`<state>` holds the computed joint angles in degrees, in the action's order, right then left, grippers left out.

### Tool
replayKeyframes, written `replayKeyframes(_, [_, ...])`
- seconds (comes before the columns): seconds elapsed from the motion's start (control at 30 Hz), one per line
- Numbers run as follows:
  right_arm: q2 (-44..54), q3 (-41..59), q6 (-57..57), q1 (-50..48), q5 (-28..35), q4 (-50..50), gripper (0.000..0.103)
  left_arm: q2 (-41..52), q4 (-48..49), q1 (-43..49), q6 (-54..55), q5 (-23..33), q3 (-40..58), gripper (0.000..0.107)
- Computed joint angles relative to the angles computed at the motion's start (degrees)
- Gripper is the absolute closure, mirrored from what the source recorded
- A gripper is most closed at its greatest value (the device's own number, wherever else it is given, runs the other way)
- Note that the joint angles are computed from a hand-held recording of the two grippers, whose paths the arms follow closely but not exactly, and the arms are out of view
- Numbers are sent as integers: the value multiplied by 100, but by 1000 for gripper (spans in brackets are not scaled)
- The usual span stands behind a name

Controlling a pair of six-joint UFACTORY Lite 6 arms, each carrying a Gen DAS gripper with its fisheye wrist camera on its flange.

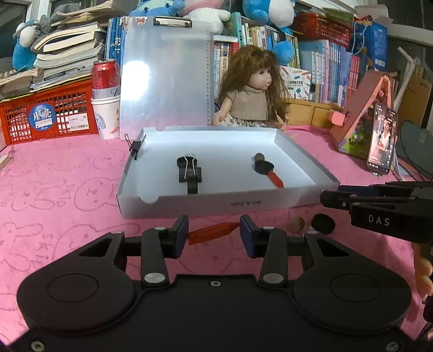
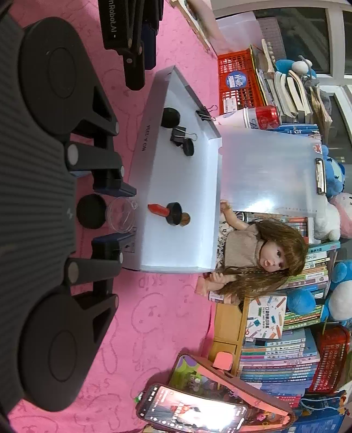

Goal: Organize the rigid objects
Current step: 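Carry the orange piece with the left tool while the right tool carries the container into the box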

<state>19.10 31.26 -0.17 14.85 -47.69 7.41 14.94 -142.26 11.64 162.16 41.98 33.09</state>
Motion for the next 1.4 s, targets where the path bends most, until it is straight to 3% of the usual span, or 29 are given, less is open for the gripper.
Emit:
replayKeyframes(0.3, [-197, 250, 104, -47, 361, 2, 70, -47, 620, 48, -985, -454, 603, 67])
replayKeyframes(0.77, [-6, 1172, 550, -319, 1220, -370, 70, 737, 2118, -169, -3030, -1302, 2357, 67])
replayKeyframes(1.13, [834, 3006, 1632, -617, 2337, -1221, 70, 2055, 3958, -524, -5388, -1948, 4674, 67])
replayKeyframes(1.4, [2053, 4794, 2925, -745, 3295, -2194, 70, 3704, 6263, -551, -8195, -1775, 7097, 67])
